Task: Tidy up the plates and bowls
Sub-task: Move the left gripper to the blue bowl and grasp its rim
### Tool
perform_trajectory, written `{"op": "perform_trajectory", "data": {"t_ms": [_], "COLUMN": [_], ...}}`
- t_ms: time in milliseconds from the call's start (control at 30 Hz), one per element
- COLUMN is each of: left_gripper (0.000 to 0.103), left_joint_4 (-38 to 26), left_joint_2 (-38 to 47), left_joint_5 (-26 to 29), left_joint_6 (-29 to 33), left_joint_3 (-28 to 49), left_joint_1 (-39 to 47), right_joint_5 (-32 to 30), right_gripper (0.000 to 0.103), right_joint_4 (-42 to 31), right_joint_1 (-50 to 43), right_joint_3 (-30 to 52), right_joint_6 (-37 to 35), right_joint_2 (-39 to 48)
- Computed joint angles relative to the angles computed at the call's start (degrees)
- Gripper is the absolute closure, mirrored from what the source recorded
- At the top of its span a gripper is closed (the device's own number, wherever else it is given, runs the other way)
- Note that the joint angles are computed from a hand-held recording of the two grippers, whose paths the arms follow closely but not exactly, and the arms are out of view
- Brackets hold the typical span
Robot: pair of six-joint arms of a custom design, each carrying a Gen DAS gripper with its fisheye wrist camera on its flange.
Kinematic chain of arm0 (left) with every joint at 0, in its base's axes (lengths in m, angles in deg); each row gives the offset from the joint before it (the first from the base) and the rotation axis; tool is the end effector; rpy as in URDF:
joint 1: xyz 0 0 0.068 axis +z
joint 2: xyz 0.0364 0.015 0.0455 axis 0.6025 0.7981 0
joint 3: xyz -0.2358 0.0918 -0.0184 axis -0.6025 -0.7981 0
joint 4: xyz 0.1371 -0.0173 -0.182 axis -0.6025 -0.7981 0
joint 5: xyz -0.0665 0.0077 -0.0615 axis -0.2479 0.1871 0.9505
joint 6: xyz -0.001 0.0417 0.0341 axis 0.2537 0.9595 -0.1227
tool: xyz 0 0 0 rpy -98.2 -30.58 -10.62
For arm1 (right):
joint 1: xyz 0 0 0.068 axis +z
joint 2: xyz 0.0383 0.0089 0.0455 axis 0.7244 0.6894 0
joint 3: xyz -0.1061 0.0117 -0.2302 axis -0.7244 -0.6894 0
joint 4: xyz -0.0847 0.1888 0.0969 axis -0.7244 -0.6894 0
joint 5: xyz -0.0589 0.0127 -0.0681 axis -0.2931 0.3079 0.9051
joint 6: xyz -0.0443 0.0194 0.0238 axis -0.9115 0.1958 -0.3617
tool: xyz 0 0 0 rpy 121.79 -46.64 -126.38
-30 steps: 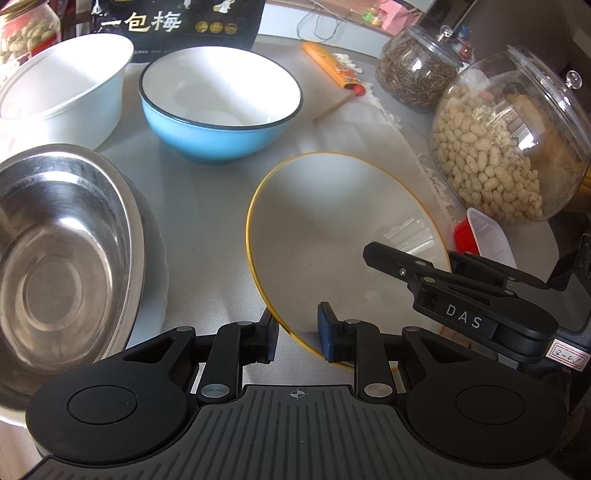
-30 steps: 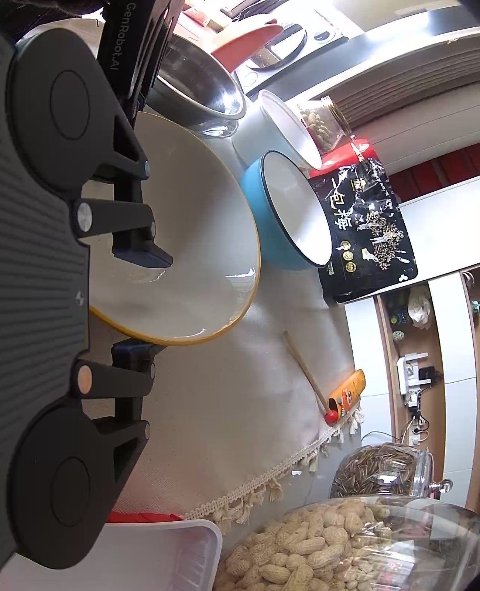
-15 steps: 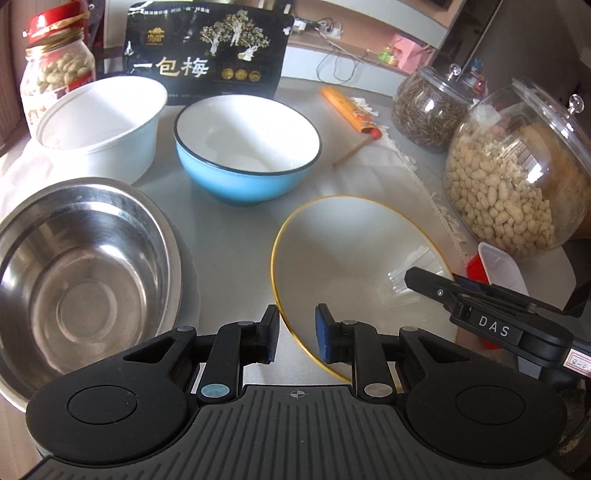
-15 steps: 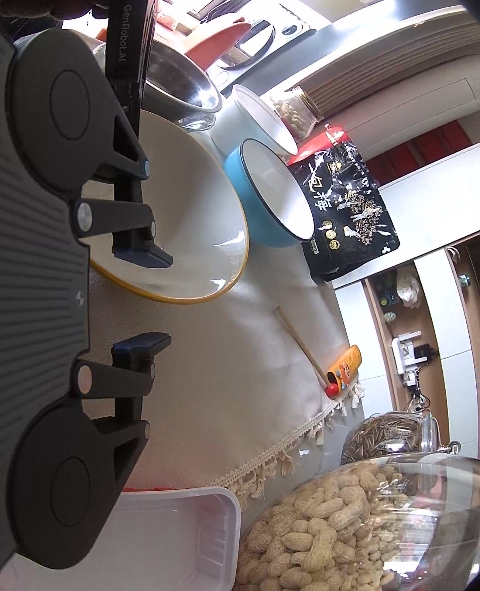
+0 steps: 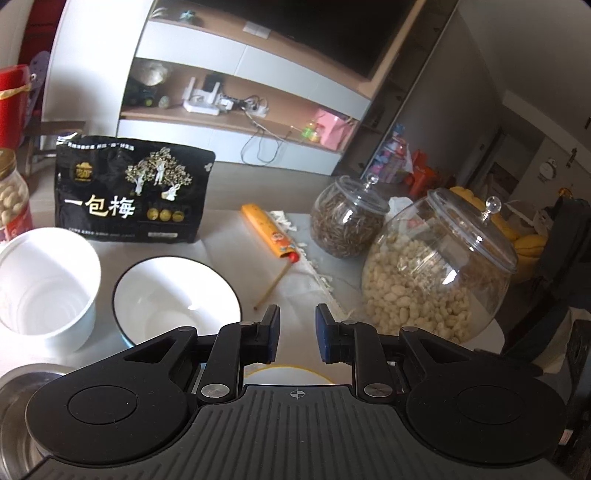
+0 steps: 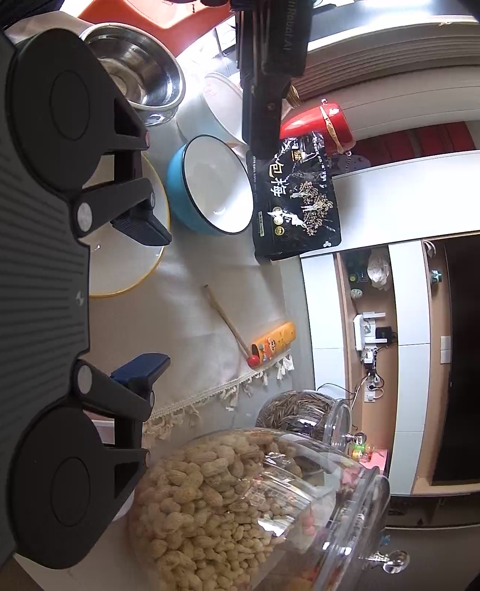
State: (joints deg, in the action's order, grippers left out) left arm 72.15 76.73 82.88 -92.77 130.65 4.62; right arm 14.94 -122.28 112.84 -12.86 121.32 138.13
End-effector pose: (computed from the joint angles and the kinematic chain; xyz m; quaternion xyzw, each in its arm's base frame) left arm 0.2070 -0.1433 0.2727 0.1825 0.8648 -0.3018 0.3574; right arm 0.0963 0.1559 0.2580 0.0931 0.9000 0.0128 0.4257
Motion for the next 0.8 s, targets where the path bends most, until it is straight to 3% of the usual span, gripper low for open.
{"op": "perform_trajectory", "data": {"t_ms": [33,200,300,400,533,800], "left_gripper": [0.08,0.081,0.081,0.08,0.08,0.08], "left_joint_4": [-0.5,-15.3,-18.8,-21.9,-19.2,-18.9], "left_joint_2": [0.5,10.3,16.9,22.1,22.5,27.8], "left_joint_5": [1.3,7.8,11.9,10.4,4.4,7.1], "left_joint_6": [0.5,10.1,10.9,10.0,13.9,10.7], "left_joint_3": [0.0,9.7,13.5,20.4,22.0,23.0], "left_joint_1": [2.8,16.2,22.3,22.5,19.4,19.2], "right_joint_5": [-0.8,-8.4,-14.6,-16.0,-14.7,-25.3], "right_gripper": [0.038,0.033,0.03,0.026,0.019,0.019], "right_joint_4": [0.3,2.1,2.0,3.9,7.7,13.7], "right_joint_1": [-1.8,-12.6,-17.3,-18.6,-19.1,-25.1], "right_joint_3": [2.1,15.5,24.8,28.9,30.1,25.6], "right_joint_6": [-2.1,-12.2,-15.5,-18.7,-22.6,-21.2], "right_joint_2": [1.4,13.3,21.0,24.1,25.8,29.2]}}
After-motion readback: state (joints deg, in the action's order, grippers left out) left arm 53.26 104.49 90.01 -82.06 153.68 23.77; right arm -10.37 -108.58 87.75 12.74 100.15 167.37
